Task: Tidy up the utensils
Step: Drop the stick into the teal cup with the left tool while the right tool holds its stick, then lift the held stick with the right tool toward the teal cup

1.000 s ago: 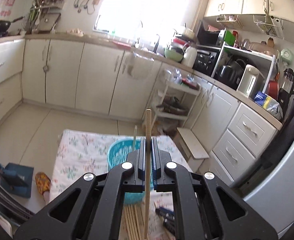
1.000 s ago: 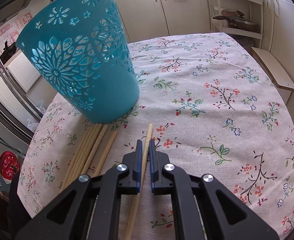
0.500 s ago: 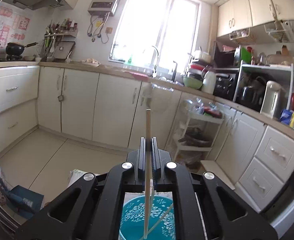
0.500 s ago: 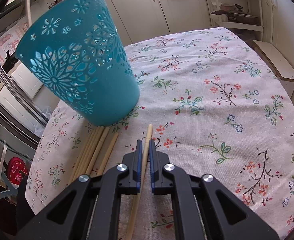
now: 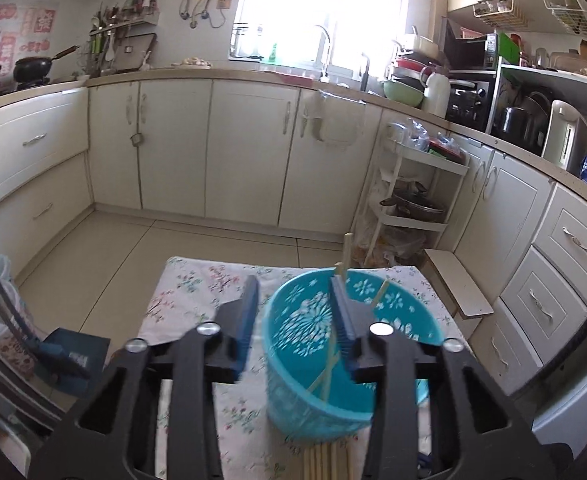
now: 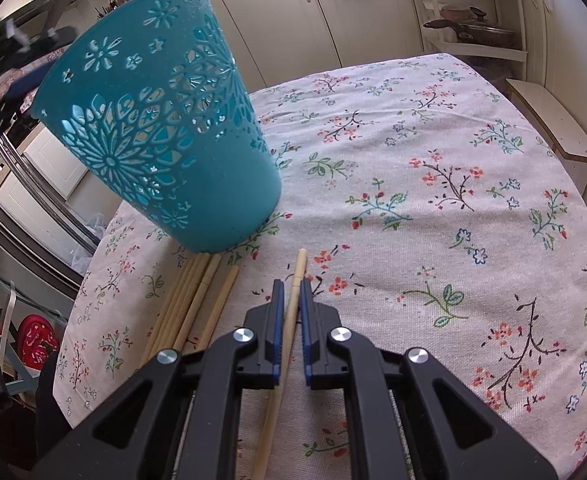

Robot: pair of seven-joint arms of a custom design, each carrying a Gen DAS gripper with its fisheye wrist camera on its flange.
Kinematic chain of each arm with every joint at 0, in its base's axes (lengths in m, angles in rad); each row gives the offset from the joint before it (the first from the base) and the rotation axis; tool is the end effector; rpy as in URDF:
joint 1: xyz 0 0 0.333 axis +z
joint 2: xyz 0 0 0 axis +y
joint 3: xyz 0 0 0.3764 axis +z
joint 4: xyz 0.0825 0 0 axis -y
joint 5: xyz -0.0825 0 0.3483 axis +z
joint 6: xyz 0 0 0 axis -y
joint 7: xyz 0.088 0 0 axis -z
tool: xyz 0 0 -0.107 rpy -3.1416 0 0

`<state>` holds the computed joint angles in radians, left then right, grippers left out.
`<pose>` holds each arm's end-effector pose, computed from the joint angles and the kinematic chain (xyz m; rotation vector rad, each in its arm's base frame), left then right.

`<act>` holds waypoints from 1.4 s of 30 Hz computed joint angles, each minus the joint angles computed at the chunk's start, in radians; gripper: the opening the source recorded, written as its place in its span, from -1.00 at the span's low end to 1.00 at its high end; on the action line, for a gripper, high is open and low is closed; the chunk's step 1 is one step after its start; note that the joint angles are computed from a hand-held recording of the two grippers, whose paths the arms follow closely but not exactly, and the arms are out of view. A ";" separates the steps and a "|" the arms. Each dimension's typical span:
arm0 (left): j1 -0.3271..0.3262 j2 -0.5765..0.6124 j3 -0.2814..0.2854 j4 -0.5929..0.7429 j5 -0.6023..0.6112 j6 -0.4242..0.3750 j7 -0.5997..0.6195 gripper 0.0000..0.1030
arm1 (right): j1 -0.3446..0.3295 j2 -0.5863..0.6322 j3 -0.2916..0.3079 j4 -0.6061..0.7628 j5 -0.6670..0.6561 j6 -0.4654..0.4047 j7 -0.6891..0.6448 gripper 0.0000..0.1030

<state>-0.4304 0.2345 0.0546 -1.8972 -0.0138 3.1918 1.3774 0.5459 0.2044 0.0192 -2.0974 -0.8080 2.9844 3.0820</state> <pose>0.5969 -0.2386 0.5892 -1.5118 1.8064 -1.2088 0.4740 0.3597 0.4703 -1.5427 1.8669 -0.2681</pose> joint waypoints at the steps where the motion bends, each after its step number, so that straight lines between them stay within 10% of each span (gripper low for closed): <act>1: 0.014 -0.023 -0.009 -0.038 -0.008 0.015 0.002 -0.10 | -0.002 -0.001 0.001 -0.002 0.002 0.003 -0.002 -0.83; 7: 0.168 -0.117 -0.142 -0.205 -0.108 0.005 0.072 0.10 | 0.001 -0.006 0.024 0.013 0.031 -0.066 -0.056 -0.82; 14: 0.288 -0.165 -0.278 -0.323 -0.329 -0.047 0.225 0.11 | 0.046 0.026 0.065 0.131 0.018 -0.349 -0.164 -0.87; 24: 0.251 -0.216 -0.243 -0.395 -0.247 -0.056 0.184 0.20 | 0.007 -0.083 -0.011 -0.063 -0.194 0.026 0.238 -0.89; 29: 0.255 -0.225 -0.233 -0.403 -0.127 -0.066 0.083 0.24 | -0.018 -0.146 -0.008 -0.036 -0.515 0.054 0.547 -0.89; 42: 0.264 -0.236 -0.244 -0.420 -0.076 -0.084 0.053 0.31 | -0.139 -0.164 0.088 0.183 -0.859 0.091 0.865 -0.89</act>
<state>-0.1659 -0.0011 -0.1889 -2.3176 -0.0898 3.1080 1.4302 0.4073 0.0402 0.1072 -1.9146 -1.6668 3.0754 3.9466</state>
